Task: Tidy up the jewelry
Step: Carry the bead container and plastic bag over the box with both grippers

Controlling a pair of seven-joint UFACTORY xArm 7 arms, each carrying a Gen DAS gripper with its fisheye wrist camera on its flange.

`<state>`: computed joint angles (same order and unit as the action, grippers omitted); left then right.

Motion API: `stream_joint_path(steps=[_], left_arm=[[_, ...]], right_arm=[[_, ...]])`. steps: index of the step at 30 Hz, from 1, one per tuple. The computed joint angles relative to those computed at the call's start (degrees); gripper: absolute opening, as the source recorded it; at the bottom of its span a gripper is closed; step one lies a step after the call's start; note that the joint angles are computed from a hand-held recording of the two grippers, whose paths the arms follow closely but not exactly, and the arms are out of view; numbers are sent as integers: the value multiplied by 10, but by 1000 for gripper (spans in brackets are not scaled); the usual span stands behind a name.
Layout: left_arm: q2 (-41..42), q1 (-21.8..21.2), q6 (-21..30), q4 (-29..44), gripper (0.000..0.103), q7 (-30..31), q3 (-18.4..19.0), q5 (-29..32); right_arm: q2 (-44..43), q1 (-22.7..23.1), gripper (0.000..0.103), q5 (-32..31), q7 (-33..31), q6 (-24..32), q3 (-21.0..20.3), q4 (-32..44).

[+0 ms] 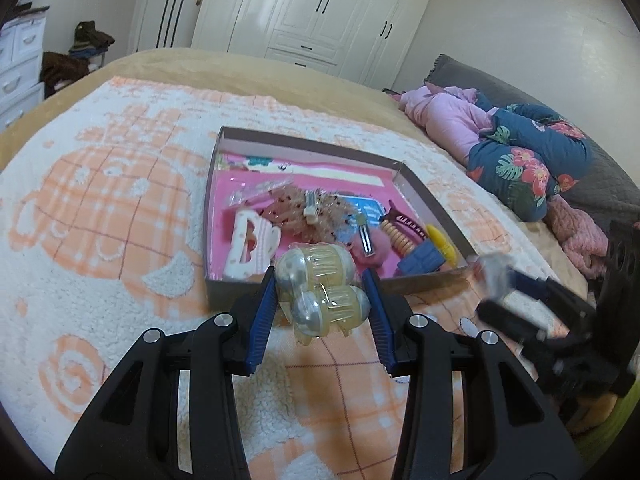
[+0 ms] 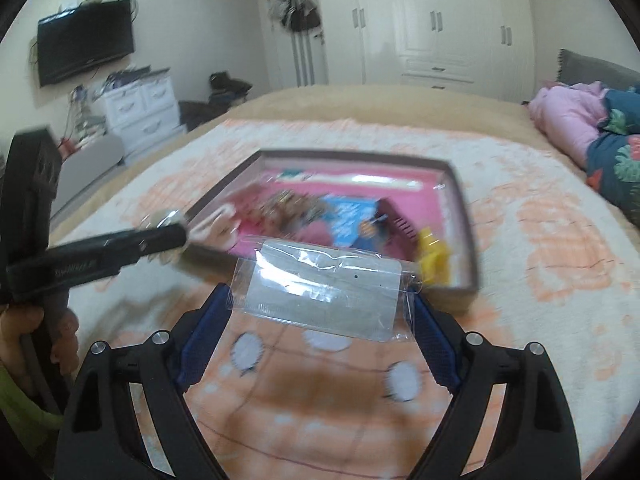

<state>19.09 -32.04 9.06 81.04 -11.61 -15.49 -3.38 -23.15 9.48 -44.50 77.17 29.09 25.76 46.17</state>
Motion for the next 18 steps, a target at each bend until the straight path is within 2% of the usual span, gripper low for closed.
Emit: stream_joint_path(steps=[8, 18], left_arm=[[17, -19, 1, 37, 34, -9, 11, 21], [69, -45, 22, 122, 34, -11, 22, 41]], right_arm=[[-38, -28, 84, -2, -4, 12, -5, -14], [-39, -59, 84, -18, -7, 12, -2, -11]])
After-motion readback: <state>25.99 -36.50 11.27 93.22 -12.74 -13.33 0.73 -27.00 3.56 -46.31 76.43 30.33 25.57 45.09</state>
